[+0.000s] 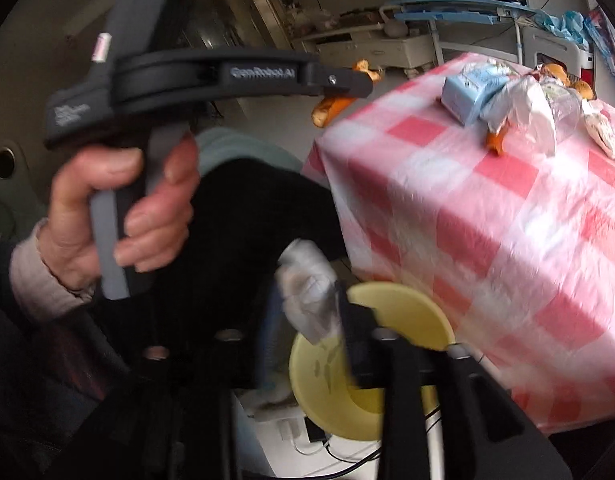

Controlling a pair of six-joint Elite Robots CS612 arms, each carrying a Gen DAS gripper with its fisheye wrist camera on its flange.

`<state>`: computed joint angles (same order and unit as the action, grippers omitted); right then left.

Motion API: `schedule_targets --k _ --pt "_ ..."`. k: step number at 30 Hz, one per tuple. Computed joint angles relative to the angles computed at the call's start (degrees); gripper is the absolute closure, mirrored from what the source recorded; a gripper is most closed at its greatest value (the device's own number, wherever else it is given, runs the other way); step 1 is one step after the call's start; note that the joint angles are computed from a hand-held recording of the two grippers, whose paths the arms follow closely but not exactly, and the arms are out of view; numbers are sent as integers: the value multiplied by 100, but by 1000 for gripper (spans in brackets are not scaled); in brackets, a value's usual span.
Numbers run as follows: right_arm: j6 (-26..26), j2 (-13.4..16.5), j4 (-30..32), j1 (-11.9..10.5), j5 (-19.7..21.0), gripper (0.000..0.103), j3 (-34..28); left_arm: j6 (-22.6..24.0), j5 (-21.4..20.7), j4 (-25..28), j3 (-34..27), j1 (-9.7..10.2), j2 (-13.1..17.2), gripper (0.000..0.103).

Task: Collect trash
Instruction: 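Carry the peel and tissue over the yellow basin and open both tools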

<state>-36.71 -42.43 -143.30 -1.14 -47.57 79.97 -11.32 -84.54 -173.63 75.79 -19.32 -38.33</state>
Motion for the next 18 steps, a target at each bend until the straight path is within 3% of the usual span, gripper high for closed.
schedule_targets --k 10,15,17,18 --pt "1746 -18 -1890 -191 -175 39 353 221 -35 46 441 -115 -216 88" --pt "2380 40 -2502 -233 -419 36 362 486 -386 357 559 -143 -284 86" --pt "2636 65 -2709 -248 -504 33 360 668 -496 550 589 -166 -309 65" --pt "2728 110 -2765 -243 -544 33 311 730 -340 517 649 -205 -334 44"
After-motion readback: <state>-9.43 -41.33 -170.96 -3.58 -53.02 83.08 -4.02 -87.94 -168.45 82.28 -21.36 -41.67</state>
